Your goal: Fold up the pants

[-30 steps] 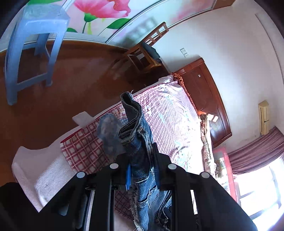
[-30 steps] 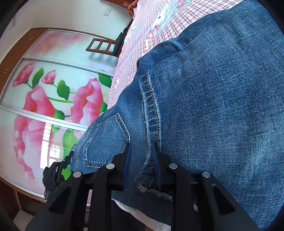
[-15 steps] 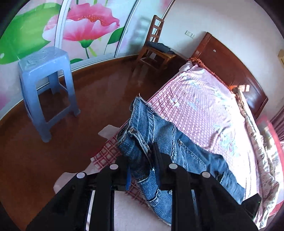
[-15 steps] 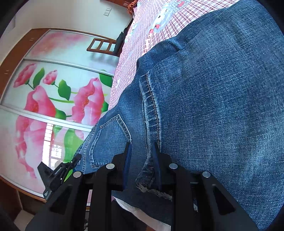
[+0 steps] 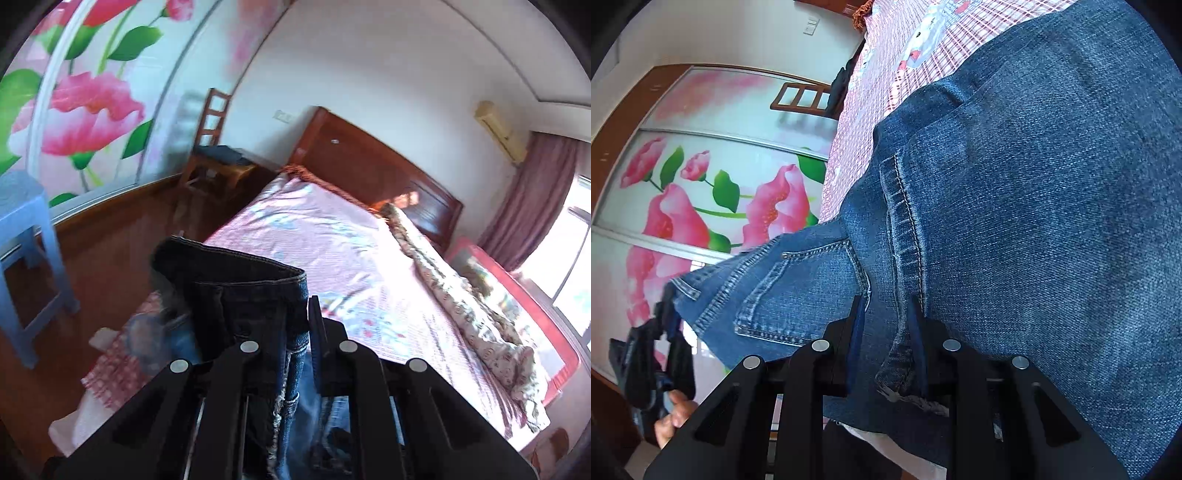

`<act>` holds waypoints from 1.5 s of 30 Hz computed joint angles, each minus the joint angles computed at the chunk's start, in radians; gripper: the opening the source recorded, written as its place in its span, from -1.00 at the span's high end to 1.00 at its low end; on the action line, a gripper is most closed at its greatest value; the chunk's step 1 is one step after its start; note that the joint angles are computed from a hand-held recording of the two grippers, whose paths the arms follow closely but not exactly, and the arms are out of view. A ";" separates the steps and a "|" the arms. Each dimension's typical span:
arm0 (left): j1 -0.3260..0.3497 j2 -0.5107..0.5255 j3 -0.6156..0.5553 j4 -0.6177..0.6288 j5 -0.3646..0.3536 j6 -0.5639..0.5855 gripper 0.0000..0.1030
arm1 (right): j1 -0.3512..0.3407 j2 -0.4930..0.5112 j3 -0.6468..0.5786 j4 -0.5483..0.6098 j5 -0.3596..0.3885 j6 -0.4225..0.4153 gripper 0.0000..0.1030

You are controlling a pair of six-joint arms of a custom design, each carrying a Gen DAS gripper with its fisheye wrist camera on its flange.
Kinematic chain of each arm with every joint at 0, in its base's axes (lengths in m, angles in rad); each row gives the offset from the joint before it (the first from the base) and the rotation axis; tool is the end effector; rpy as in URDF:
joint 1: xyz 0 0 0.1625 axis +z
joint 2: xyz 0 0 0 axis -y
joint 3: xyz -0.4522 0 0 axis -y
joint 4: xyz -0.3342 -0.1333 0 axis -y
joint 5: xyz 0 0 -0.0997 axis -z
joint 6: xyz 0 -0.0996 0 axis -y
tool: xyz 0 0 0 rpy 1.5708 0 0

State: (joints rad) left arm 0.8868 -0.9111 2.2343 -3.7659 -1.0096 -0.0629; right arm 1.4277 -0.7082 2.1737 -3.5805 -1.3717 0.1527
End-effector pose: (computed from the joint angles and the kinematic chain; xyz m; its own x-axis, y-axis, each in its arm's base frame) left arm -0.1638 -0.4958 0.2179 -0.9374 0.1874 -0.2936 0.3483 0.5114 -0.7856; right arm 0.0781 -0.5310 0.0924 -0.9548 0.1668 -0.2460 0.2704 0.8311 -0.4860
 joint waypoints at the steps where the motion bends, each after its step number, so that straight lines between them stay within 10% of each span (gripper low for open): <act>1: -0.020 0.015 -0.004 -0.007 -0.020 0.028 0.81 | -0.005 -0.003 0.003 -0.001 0.021 0.014 0.39; 4: -0.061 0.057 -0.008 0.001 -0.063 0.100 0.81 | -0.023 -0.011 0.038 -0.081 0.110 0.063 -0.19; 12: -0.110 0.181 -0.023 0.067 -0.147 0.153 0.82 | -0.110 -0.085 0.186 -0.274 0.240 0.129 -0.23; 17: -0.111 0.190 -0.071 0.156 -0.186 0.098 0.82 | -0.102 -0.183 0.268 -0.244 0.250 0.013 -0.47; 24: -0.050 0.087 -0.144 0.342 -0.293 0.106 0.81 | 0.121 -0.213 0.259 -0.171 -0.095 -0.235 -0.47; 39: 0.171 -0.174 -0.130 0.386 -0.128 0.157 0.44 | 0.350 0.065 -0.177 0.197 -0.359 -0.469 -0.47; 45: 0.278 -0.216 -0.071 0.304 -0.098 0.106 -0.25 | 0.409 0.200 -0.331 0.280 -0.481 -0.548 -0.47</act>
State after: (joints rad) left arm 1.1644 -1.1275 2.1634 -3.4620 -1.1075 0.0428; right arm 1.8368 -0.5085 1.8425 -3.3004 -1.8524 -0.3958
